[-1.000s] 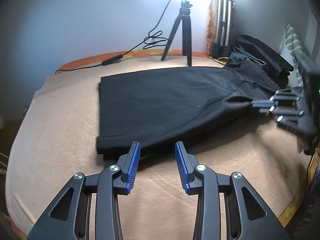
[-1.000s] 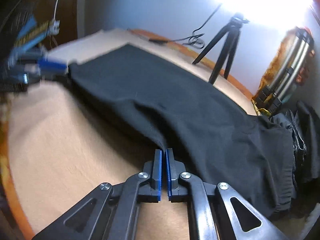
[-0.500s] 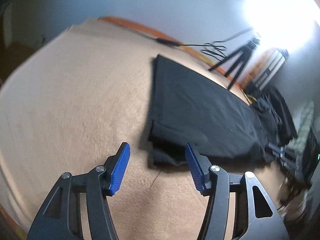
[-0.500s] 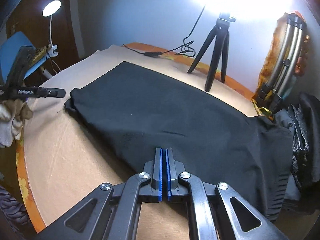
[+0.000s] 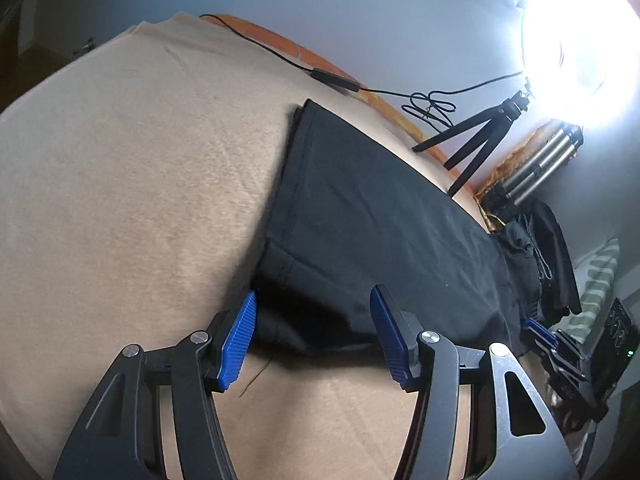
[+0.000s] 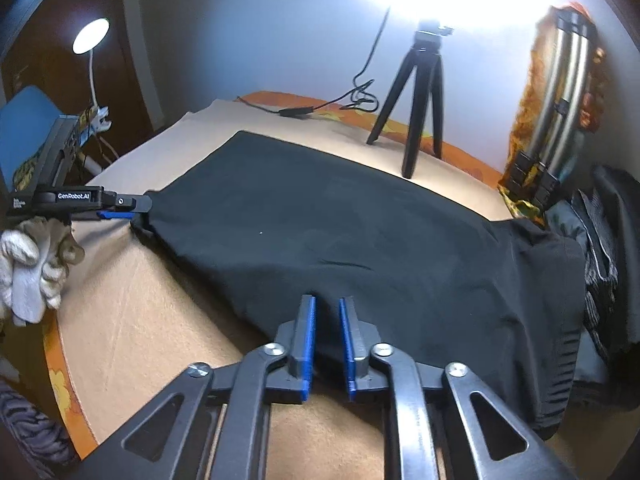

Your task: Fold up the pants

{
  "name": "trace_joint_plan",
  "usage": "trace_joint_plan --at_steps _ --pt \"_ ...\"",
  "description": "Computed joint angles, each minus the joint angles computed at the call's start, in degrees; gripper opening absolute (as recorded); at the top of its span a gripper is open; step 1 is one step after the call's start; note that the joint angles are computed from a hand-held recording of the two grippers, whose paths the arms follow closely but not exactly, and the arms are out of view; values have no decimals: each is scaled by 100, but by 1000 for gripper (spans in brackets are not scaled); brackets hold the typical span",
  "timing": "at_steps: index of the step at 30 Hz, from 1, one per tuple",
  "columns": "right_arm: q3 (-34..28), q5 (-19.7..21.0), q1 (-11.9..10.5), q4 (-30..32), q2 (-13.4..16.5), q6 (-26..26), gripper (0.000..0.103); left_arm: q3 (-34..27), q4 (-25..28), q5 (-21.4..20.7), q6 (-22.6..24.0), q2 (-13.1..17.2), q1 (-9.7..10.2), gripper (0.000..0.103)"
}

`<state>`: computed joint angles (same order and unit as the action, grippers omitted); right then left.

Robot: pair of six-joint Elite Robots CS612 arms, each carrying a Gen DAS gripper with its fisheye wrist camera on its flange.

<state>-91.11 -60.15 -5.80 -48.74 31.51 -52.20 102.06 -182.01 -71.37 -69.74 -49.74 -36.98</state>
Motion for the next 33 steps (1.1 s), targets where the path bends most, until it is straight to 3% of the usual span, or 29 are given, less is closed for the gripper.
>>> trace_joint_plan --at_steps 1,2,3,4,5,7,10,12,14,17,23,27,33 --pt "-10 31 -15 22 -7 58 20 -72 150 97 71 18 -19 53" --pt "-15 92 -42 68 -21 121 22 -108 226 139 119 26 -24 43" --pt "-23 129 -60 106 -31 151 23 -178 363 147 143 50 -21 17" --pt "-41 141 -73 112 -32 183 25 -210 432 133 120 64 -16 8" --pt "-63 145 -82 107 -27 206 29 -239 461 185 98 85 -24 6" --pt "-104 179 -105 120 -31 272 31 -243 395 345 195 92 -60 6" --pt "-70 298 -117 260 -109 402 43 -209 134 565 457 81 -126 6" --pt "31 452 -97 363 -199 406 57 -215 111 728 705 69 -185 5" --pt "202 574 -33 348 -307 508 60 -229 55 746 880 74 -219 5" --pt "700 722 179 318 -589 729 61 -268 15 751 1103 94 -244 3" --pt "1701 578 806 350 -1049 647 61 -327 -24 951 1482 134 -301 4" --pt "2311 -80 1312 197 -1165 755 61 -290 -133 918 1564 152 -293 4" --pt "2591 -1017 1733 -333 -1001 1032 61 -183 -437 868 1590 163 -267 3"
